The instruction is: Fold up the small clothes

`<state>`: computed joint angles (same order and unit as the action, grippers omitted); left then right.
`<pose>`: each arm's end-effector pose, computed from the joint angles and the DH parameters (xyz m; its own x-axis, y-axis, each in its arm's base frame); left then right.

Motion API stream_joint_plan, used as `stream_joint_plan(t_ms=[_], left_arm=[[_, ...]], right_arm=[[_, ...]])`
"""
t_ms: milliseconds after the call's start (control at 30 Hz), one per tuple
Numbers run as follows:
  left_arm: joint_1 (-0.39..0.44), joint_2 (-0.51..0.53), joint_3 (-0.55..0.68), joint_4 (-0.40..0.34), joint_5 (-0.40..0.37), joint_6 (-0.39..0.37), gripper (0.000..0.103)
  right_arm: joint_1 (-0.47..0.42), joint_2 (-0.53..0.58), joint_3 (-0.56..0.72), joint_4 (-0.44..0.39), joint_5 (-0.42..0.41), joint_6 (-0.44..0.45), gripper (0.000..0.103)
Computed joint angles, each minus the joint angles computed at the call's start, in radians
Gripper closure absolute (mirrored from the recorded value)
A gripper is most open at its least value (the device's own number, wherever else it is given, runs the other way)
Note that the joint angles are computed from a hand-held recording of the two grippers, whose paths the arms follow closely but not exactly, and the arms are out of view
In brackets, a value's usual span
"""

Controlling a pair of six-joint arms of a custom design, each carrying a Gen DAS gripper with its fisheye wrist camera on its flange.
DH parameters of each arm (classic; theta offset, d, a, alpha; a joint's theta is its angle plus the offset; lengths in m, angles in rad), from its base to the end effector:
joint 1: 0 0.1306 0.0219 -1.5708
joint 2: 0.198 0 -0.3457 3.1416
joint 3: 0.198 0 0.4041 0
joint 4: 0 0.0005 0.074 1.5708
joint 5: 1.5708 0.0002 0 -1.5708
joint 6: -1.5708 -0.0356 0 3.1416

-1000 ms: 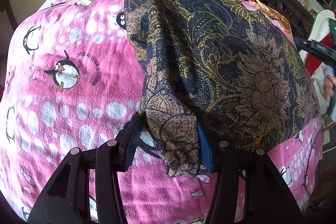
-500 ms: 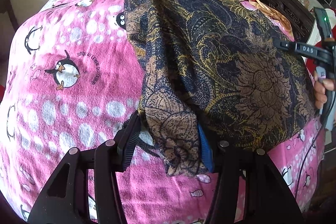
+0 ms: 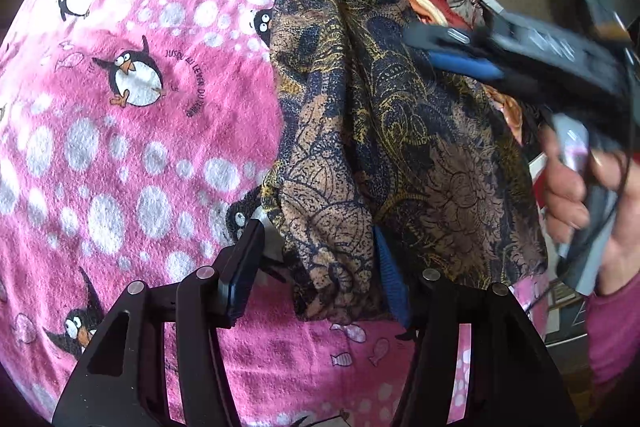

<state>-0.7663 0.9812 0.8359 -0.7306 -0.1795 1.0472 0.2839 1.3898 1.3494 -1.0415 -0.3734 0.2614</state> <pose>0.2630 -0.2451 0.3077 -0.7963 -0.4162 -0.4389 -0.1793 0.8554 -0.4860 0.4589 0.1469 0.3652 -0.7088 -0.4575 -0.5369 -0.6298 0.7532 0.1897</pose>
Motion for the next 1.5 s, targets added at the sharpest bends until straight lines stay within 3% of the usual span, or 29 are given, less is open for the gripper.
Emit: stream_joint_plan(t_ms=[67, 200, 333, 433, 500, 533, 567, 600, 633, 667, 767, 867, 900, 967, 1067, 1267, 1500], left_arm=[[0.004, -0.023, -0.022, 0.023, 0.007, 0.01, 0.048], [0.013, -0.055, -0.063, 0.072, 0.023, 0.023, 0.047], [0.002, -0.089, -0.097, 0.091, 0.01, 0.018, 0.046], [-0.007, -0.104, -0.11, 0.093, 0.0, 0.006, 0.043], [-0.012, -0.106, -0.107, 0.088, 0.004, -0.009, 0.038], [-0.015, -0.103, -0.103, 0.081, 0.005, -0.011, 0.036], [-0.017, -0.096, -0.095, 0.074, 0.006, -0.015, 0.034], [-0.017, -0.089, -0.087, 0.07, 0.007, -0.02, 0.032], [-0.017, -0.084, -0.081, 0.066, 0.008, -0.025, 0.03], [-0.016, -0.077, -0.074, 0.062, 0.008, -0.029, 0.027], [-0.009, -0.059, -0.053, 0.044, 0.006, -0.031, 0.027], [0.005, -0.055, -0.039, 0.035, 0.034, -0.018, 0.029], [0.004, -0.057, -0.034, 0.041, 0.041, -0.021, 0.034], [0.004, -0.048, -0.012, 0.057, 0.062, -0.04, 0.064], [-0.042, -0.035, 0.037, 0.024, 0.002, -0.084, 0.082], [-0.085, 0.013, 0.148, 0.001, -0.024, -0.176, 0.085], [-0.114, 0.198, 0.353, 0.006, 0.015, -0.295, 0.085]], right_arm=[[0.04, 0.038, 0.032, -0.006, 0.013, -0.015, 0.03], [0.136, 0.117, 0.103, -0.035, 0.118, 0.002, 0.024], [0.23, 0.161, 0.122, -0.001, 0.331, 0.017, 0.012], [0.286, 0.171, 0.081, 0.072, 0.507, 0.049, 0.013], [0.289, 0.148, 0.042, 0.13, 0.525, 0.055, 0.028], [0.284, 0.133, 0.029, 0.147, 0.528, 0.059, 0.041], [0.268, 0.119, 0.028, 0.141, 0.5, 0.069, 0.056], [0.25, 0.109, 0.032, 0.126, 0.469, 0.075, 0.063], [0.224, 0.097, 0.04, 0.1, 0.414, 0.078, 0.081], [0.19, 0.096, 0.064, 0.064, 0.335, 0.076, 0.087], [0.117, 0.078, 0.099, 0.006, 0.144, 0.064, 0.088], [0.069, 0.055, 0.111, -0.02, 0.061, 0.067, 0.088], [0.06, 0.052, 0.113, -0.029, 0.042, 0.06, 0.088], [0.032, 0.052, 0.123, -0.048, 0.0, 0.05, 0.088], [-0.001, 0.032, 0.116, -0.067, -0.035, 0.048, 0.088], [-0.066, 0.024, 0.156, -0.11, -0.053, 0.106, 0.089], [-0.179, 0.01, 0.213, -0.165, -0.056, 0.19, 0.089]])
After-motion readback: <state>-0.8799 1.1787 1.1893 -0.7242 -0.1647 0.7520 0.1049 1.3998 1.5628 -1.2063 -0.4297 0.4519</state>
